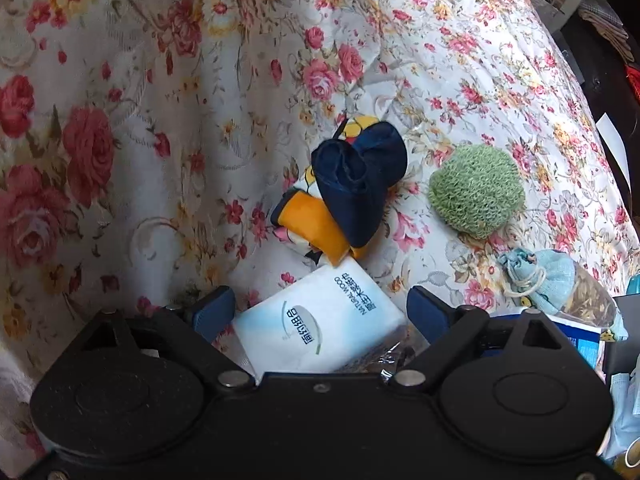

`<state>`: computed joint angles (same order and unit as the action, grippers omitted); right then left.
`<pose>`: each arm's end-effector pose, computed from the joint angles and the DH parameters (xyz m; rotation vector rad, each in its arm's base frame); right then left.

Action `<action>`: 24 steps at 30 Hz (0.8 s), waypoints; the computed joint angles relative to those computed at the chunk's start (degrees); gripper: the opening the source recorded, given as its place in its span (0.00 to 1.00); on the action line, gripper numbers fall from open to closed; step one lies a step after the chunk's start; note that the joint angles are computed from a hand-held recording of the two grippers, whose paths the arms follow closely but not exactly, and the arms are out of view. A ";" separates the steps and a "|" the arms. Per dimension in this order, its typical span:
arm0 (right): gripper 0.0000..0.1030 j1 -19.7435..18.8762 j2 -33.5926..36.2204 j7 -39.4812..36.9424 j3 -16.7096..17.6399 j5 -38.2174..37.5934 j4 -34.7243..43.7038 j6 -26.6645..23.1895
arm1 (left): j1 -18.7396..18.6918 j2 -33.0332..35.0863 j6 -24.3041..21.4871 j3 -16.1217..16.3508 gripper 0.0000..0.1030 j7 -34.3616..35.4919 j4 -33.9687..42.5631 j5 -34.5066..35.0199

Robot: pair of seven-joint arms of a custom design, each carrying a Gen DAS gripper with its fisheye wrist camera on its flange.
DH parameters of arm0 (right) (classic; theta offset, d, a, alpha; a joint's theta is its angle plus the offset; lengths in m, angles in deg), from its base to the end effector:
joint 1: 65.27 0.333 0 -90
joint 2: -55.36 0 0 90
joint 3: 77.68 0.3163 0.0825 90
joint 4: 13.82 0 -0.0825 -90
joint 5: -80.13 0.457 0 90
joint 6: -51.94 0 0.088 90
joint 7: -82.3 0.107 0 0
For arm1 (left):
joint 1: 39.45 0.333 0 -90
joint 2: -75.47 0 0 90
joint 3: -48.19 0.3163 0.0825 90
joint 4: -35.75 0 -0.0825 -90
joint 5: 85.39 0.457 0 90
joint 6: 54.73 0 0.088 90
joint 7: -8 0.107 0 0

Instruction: Organize soft objects

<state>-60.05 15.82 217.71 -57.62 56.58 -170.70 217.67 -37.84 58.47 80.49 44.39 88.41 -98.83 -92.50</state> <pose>0.3983 0.2090 0.4612 -1.7060 1.6602 -0.7724 0.5456 -0.0231 0.4455 -2.3096 1.8815 -0.4349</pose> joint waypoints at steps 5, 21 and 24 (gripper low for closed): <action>0.51 -0.03 -0.19 0.17 0.06 -0.10 -0.15 0.05 | -0.48 0.40 -1.35 0.37 0.79 1.48 0.30 -1.63; 0.51 -2.04 -2.71 2.88 1.63 -0.77 -1.23 0.88 | -0.72 -1.97 4.55 -0.21 0.66 3.17 -2.04 -1.18; 0.51 -2.60 -3.39 3.73 1.96 -0.74 -1.45 1.02 | -0.83 -2.20 5.83 -0.52 0.66 2.78 -2.37 -0.15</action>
